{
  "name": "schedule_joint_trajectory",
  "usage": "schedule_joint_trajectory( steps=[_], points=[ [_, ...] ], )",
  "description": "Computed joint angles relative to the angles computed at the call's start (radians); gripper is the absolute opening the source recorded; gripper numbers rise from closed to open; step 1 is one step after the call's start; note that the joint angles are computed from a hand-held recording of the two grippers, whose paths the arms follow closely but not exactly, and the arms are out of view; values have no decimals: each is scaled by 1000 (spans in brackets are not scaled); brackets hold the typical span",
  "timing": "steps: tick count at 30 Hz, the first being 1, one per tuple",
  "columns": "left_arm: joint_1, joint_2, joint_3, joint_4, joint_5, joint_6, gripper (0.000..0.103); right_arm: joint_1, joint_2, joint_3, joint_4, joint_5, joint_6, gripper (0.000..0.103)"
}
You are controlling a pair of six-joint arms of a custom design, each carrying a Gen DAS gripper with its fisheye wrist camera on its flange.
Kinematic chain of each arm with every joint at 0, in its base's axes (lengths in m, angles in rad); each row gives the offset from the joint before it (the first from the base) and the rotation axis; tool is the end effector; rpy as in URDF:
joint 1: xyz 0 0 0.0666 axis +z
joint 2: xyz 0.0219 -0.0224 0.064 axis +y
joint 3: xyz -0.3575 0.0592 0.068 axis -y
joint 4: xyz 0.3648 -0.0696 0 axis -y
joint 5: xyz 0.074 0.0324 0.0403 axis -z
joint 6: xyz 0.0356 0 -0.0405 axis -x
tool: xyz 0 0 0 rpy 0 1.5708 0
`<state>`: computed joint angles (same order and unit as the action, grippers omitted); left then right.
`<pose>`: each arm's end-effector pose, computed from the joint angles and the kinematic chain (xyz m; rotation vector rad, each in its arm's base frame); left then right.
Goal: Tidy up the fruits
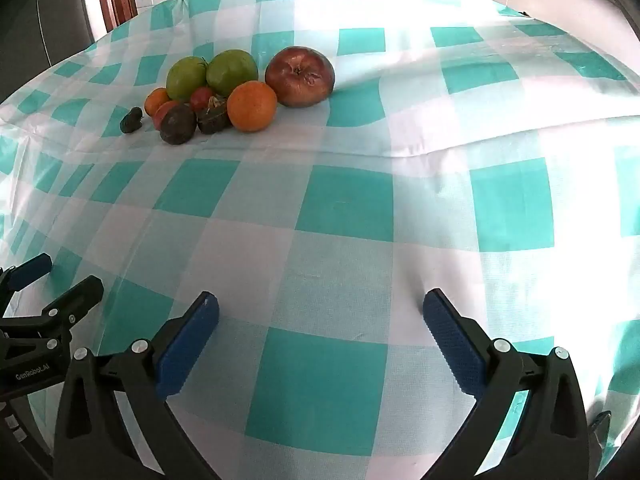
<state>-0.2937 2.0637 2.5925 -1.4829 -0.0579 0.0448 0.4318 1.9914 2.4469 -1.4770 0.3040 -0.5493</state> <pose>0.6027 -0.1805 0.5079 0.2902 2.5070 -0.0634 0.5620 0.2468 0.4975 0.2565 2.5084 -0.0060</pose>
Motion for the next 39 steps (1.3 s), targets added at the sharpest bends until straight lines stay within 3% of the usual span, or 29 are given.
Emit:
schedule_joint_trajectory(
  steps=[39],
  points=[
    [1,-1,-2,0,1,-1,102,-1,4,14,-10,-1,1,99]
  ],
)
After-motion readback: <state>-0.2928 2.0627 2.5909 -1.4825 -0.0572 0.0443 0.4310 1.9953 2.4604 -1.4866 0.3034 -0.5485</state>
